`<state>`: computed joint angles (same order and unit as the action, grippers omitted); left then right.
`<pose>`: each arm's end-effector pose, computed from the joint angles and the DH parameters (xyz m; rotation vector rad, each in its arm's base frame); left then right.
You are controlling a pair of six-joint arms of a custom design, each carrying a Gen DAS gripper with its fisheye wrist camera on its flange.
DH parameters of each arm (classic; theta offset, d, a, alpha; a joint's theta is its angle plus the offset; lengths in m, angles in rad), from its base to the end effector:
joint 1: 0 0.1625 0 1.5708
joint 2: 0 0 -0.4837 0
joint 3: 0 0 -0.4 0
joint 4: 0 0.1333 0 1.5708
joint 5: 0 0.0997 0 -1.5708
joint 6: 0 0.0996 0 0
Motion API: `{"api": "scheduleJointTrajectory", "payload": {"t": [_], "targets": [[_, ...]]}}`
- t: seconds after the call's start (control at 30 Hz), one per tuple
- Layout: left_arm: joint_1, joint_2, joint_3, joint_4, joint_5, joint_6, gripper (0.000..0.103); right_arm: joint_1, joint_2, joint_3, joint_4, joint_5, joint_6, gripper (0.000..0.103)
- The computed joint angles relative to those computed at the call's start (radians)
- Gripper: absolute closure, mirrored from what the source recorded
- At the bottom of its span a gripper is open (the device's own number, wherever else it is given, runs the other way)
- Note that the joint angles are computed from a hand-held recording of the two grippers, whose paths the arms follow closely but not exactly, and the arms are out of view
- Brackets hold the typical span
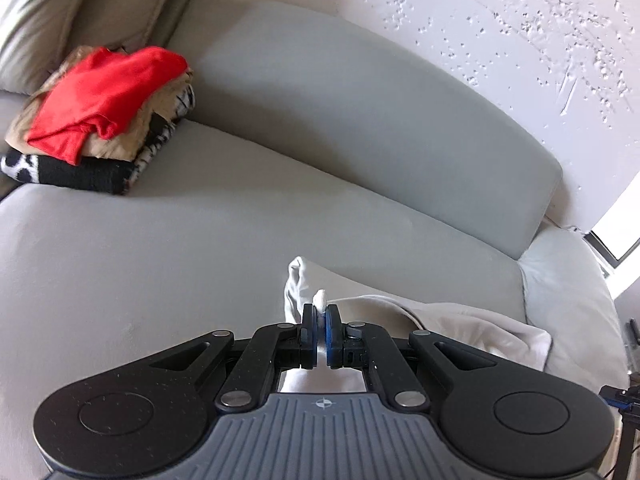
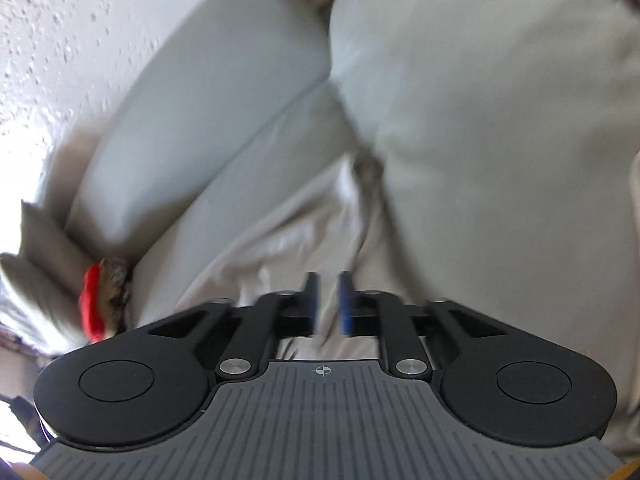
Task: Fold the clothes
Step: 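Lift the hem with both grippers and fold it over toward the collar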
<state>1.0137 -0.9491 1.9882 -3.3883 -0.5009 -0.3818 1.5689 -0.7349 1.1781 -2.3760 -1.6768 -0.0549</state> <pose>-0.1242 -0.6167 0.2469 -0.3310 2.1791 -1.3575 0.1212 -0.8488 0.2580 0.0500 -2.9781 0.5403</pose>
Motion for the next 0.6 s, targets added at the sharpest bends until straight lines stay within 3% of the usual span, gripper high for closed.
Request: {"api": "scheduleJointTrajectory", "payload": {"t": [0.17, 0.27, 0.37, 0.4, 0.47, 0.6], "targets": [[0.002, 0.009, 0.016, -0.028, 0.002, -0.006, 0.101, -0.005, 0.007, 0.026, 0.061, -0.036, 0.121, 0.077], [-0.005, 0.003, 0.029, -0.004, 0.002, -0.038, 0.101, -0.029, 0.029, 0.037, 0.02, 0.023, 0.215, 0.075], [-0.001, -0.005, 0.037, -0.004, -0.012, -0.051, 0.101, -0.025, 0.049, 0.041, -0.031, -0.007, 0.279, 0.073], [0.002, -0.006, 0.039, -0.008, -0.017, -0.054, 0.101, -0.021, 0.054, 0.04, -0.04, -0.02, 0.288, 0.075], [0.005, -0.007, 0.039, -0.004, -0.018, -0.057, 0.101, -0.013, 0.062, 0.031, -0.047, -0.035, 0.291, 0.099], [0.005, -0.002, 0.016, 0.005, -0.008, -0.023, 0.101, -0.001, 0.053, 0.01, -0.065, -0.007, 0.288, 0.101]]}}
